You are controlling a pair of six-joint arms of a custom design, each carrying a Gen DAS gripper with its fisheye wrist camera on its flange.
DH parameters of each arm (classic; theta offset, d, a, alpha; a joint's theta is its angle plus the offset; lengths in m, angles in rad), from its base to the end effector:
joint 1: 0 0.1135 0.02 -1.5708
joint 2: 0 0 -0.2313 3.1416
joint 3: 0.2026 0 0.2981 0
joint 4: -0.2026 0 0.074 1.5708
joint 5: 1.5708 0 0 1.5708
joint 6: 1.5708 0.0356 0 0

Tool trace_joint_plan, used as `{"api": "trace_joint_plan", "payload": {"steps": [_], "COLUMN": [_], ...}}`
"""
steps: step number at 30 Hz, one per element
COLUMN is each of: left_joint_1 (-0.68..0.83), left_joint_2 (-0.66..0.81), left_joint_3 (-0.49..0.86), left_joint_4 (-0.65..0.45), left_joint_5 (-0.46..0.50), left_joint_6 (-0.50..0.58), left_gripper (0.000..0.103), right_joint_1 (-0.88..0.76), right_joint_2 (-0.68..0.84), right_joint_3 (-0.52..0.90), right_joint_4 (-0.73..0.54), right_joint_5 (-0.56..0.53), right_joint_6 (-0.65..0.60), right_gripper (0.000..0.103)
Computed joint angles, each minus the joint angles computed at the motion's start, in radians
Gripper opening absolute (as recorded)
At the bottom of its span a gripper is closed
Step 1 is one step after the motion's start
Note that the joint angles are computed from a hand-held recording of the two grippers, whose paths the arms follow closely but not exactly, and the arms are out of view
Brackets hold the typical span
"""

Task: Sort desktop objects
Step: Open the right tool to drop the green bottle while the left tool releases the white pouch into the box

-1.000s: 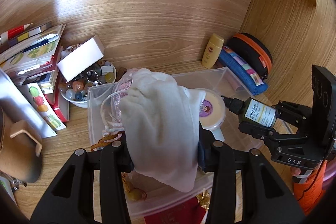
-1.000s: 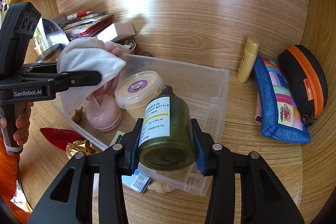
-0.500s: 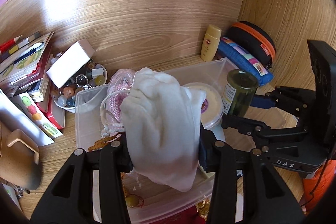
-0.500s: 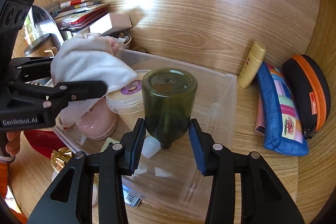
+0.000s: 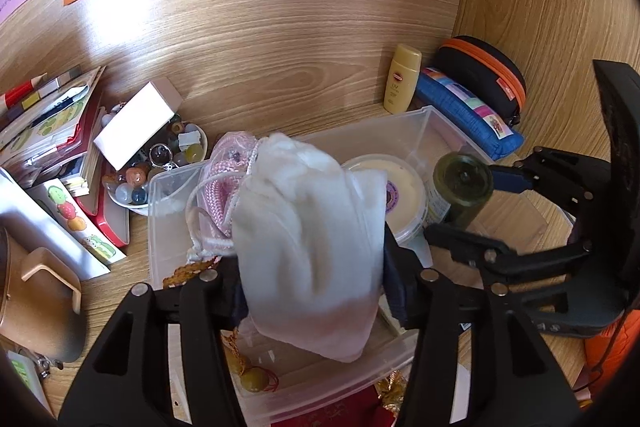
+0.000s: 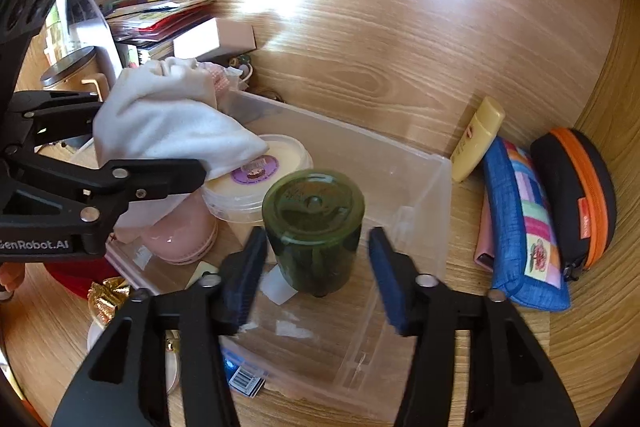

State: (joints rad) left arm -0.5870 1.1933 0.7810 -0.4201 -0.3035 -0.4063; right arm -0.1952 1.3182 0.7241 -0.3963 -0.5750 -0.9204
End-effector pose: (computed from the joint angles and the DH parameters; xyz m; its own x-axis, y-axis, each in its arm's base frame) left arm 0.2548 -0.1567 0.1866 -0.7083 0.0182 -0.7057 0.0883 0.9941 -0.0630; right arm 0.2929 -0.0382 0.1368 -0.3935 -0.6030 -0.6940 -0.7315 0.6626 -0.1610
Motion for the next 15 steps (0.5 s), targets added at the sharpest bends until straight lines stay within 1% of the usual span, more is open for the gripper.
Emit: {"api": "trace_joint_plan", "payload": {"steps": [1,3,5,7,10,14,15], "left_joint_1": [-0.002,-0.004,0.002,-0.006,-0.022,-0.044,-0.048], "left_joint_2": [-0.006,-0.028,-0.051,-0.062,-0.079,-0.090,-0.095], "left_joint_3": [-0.001,-0.011,-0.017,-0.016,-0.019,-0.016,-0.017], "left_joint_4": [-0.003,-0.001,-0.008,-0.020,-0.035,-0.064,-0.071], "left_joint_5": [-0.010,-0.026,-0.004,-0.011,-0.026,-0.045,-0.052], "left_joint_6": [-0.006,-0.024,-0.031,-0.037,-0.044,-0.053,-0.057], "left_gripper": [0.062,0.068,0.068,0.069,0.072,0.074,0.076], "right_joint_1": [-0.002,-0.004,-0.007,-0.016,-0.035,-0.062,-0.067], "right_joint_2": [-0.020,-0.049,-0.071,-0.086,-0.113,-0.156,-0.165], "right_joint_3": [-0.015,-0.031,-0.044,-0.049,-0.060,-0.079,-0.082], "right_joint_4": [0.009,0.012,0.017,0.011,0.007,-0.010,-0.015], "right_joint_5": [-0.001,-0.001,0.003,-0.004,-0.020,-0.041,-0.043], "right_joint_6": [-0.002,-0.010,-0.005,-0.005,-0.005,-0.023,-0.028], "right_gripper": [0.061,0.061,0.063,0.064,0.073,0.074,0.075]}}
